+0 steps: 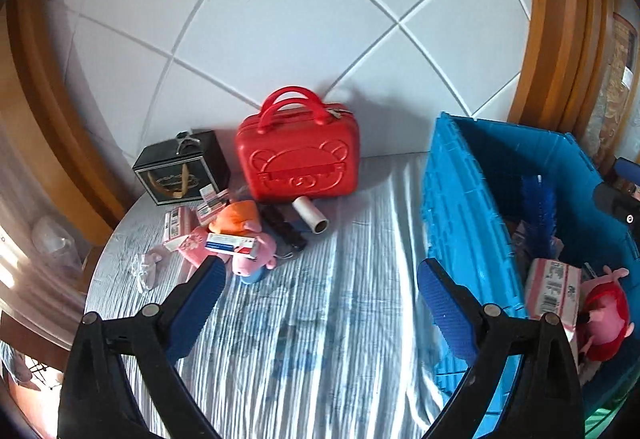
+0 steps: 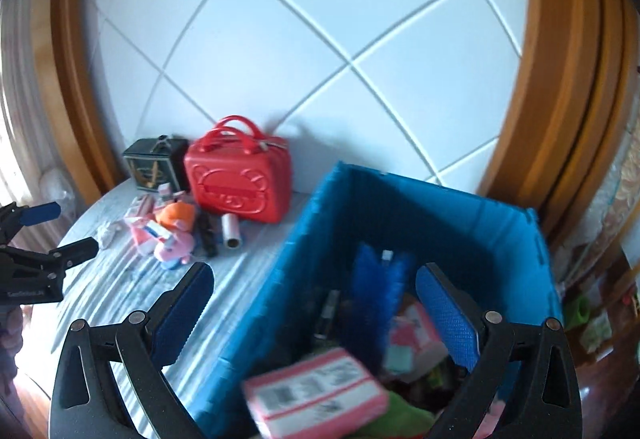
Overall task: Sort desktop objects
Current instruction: 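Withdraw both open tools from the crate back over the bed, then reach the left tool toward the pink tissue pack while the right approaches the white medicine box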
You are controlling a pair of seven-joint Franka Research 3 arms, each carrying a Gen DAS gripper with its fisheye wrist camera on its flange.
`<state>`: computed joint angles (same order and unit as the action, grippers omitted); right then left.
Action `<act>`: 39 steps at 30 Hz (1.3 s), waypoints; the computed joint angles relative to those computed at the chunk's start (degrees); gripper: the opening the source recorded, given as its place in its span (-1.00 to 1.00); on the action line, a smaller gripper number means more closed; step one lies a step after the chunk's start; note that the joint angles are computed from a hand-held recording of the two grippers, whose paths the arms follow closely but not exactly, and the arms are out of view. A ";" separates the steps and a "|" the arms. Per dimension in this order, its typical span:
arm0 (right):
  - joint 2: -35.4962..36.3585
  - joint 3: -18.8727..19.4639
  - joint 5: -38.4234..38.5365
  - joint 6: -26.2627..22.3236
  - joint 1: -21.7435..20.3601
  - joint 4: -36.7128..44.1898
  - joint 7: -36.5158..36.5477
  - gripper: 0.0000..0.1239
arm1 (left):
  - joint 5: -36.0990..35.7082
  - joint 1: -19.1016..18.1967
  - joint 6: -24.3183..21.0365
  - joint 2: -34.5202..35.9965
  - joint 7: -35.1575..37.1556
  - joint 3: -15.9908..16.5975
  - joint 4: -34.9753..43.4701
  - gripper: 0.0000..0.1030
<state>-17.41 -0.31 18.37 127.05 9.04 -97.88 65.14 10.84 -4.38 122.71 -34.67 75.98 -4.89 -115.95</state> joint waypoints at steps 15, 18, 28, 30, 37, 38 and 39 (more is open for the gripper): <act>7.70 11.88 -17.57 -0.22 7.92 6.37 30.33 0.66 | -7.62 7.42 4.11 3.89 23.10 14.54 -3.60 0.90; 10.87 11.86 -20.08 -0.84 10.04 7.20 33.90 0.66 | -9.94 9.84 4.41 7.49 25.09 15.39 -2.60 0.90; 25.53 8.59 -24.32 -2.14 15.71 14.84 36.10 0.66 | -13.40 17.25 7.92 20.90 24.76 12.69 -0.78 0.90; 28.95 7.73 -24.30 -2.56 16.72 17.29 36.22 0.66 | -12.71 18.34 10.47 22.95 24.61 11.90 -1.58 0.90; 43.28 5.11 -22.43 -5.75 19.96 30.01 36.28 0.66 | -12.66 21.83 14.23 35.59 21.43 9.94 3.24 0.90; 45.17 4.95 -21.88 -6.33 20.33 32.02 35.93 0.66 | -12.37 22.29 14.55 36.93 21.09 9.59 3.90 0.90; 46.90 4.76 -21.44 -6.61 20.77 33.68 35.78 0.66 | -12.04 22.70 14.99 38.73 20.73 9.25 4.75 0.90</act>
